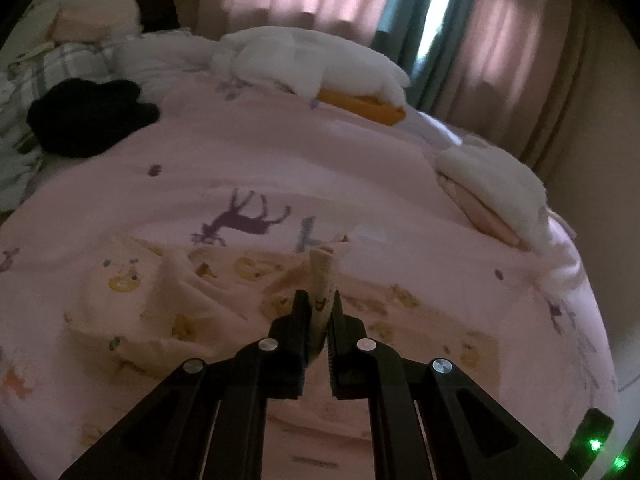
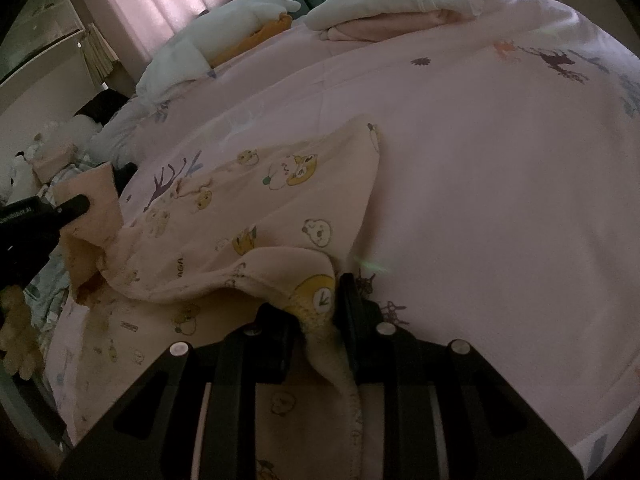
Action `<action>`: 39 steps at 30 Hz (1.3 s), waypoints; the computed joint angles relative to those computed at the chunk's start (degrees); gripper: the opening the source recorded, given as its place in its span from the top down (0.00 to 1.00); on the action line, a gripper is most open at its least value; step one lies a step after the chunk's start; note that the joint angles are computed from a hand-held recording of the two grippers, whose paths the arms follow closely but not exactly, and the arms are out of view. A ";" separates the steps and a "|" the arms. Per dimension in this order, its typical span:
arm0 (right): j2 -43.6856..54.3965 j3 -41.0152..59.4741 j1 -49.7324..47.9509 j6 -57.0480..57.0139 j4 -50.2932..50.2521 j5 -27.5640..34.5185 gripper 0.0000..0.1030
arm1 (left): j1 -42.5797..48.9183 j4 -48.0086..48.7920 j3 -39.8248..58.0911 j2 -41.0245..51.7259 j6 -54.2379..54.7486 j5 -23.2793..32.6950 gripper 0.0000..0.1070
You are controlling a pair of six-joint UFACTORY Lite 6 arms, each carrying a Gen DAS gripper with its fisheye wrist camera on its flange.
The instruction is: Fold small clothes
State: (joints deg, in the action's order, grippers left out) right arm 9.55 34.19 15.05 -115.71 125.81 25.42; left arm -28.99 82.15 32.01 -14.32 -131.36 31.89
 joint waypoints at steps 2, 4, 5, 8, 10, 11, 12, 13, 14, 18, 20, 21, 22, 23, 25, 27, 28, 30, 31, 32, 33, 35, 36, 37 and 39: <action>0.22 -0.09 -0.67 0.94 -1.04 1.05 0.78 | -1.74 -0.07 1.64 1.92 0.15 1.77 0.94; 0.41 -0.01 -0.95 1.62 -1.76 1.54 0.78 | -3.07 0.47 2.37 2.58 -0.41 2.87 0.94; 0.47 0.06 -0.98 1.70 -1.91 1.57 0.78 | -3.43 0.98 2.51 2.76 -1.07 2.92 0.94; 0.54 0.20 -0.71 1.59 -1.72 1.34 0.78 | -3.88 1.60 3.18 3.39 -2.29 1.65 0.94; 0.56 0.31 -0.91 2.08 -2.26 1.53 0.78 | -4.63 2.08 3.76 4.10 -2.94 1.61 0.94; 0.64 0.34 -1.10 2.28 -2.56 1.72 0.78 | -5.55 1.99 4.42 4.89 -3.07 2.63 0.94; 0.80 0.38 -1.33 2.31 -2.78 1.94 0.78 | -6.00 1.79 4.69 5.13 -3.02 3.00 0.94; 0.83 0.38 -1.35 2.36 -2.81 2.00 0.78 | -6.27 2.03 5.06 5.53 -3.58 2.78 0.94; 0.86 0.42 -1.31 2.40 -2.83 1.99 0.78 | -6.12 2.65 5.45 5.94 -4.70 1.42 0.94; 0.95 0.40 -1.46 2.48 -3.02 2.20 0.78 | -6.32 3.72 7.35 7.71 -7.99 -0.88 0.94; 1.26 0.54 -1.69 2.67 -3.28 2.71 0.78 | -7.19 4.64 8.41 8.68 -9.27 -0.84 0.94; 1.41 0.56 -1.90 2.81 -3.51 3.04 0.78 | -7.87 4.27 9.16 9.35 -8.74 -0.17 0.94; 1.51 0.54 -2.05 2.86 -3.57 3.37 0.78 | -8.61 3.94 9.83 9.98 -8.08 0.77 0.94; 1.67 0.52 -2.31 2.89 -3.68 3.84 0.78 | -9.61 3.64 10.66 10.90 -7.49 2.10 0.94; 1.95 0.67 -2.40 3.23 -3.88 4.17 0.79 | -10.17 3.92 11.30 11.73 -7.89 3.01 0.94; 1.93 0.73 -2.19 3.23 -3.76 4.00 0.79 | -9.74 5.62 11.66 12.54 -10.12 1.91 0.94; 1.88 0.72 -2.06 3.15 -3.62 3.90 0.79 | -9.48 6.29 11.70 12.81 -11.22 1.32 0.94; 1.66 0.38 -2.39 3.27 -3.96 4.30 0.79 | -9.25 7.43 12.63 14.10 -12.52 0.54 0.94; 1.76 0.37 -2.51 3.51 -4.15 4.61 0.79 | -9.43 7.81 13.26 14.85 -12.69 0.46 0.94; 1.88 0.44 -2.72 3.70 -4.42 4.85 0.79 | -9.78 8.06 13.99 15.73 -12.80 0.61 0.94; 1.93 0.39 -2.89 3.65 -4.52 4.99 0.79 | -10.07 8.11 14.91 16.73 -12.62 0.45 0.94; 2.03 0.48 -2.81 3.58 -4.47 4.88 0.79 | -10.55 9.90 15.83 17.97 -14.13 -0.10 0.94; 2.06 0.51 -2.89 3.67 -4.61 4.96 0.79 | -10.79 10.72 16.62 19.06 -14.60 -0.50 0.94; 2.04 0.45 -3.06 3.88 -4.85 5.18 0.79 | -10.68 11.94 17.18 20.02 -15.53 -1.24 0.94; 2.21 0.37 -3.60 4.40 -5.48 5.99 0.79 | -9.14 14.68 18.21 22.16 -18.28 -5.17 0.94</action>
State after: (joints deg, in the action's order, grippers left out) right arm 11.75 34.56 11.45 -111.31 120.33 31.41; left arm -38.12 96.83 50.22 7.85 -149.64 26.73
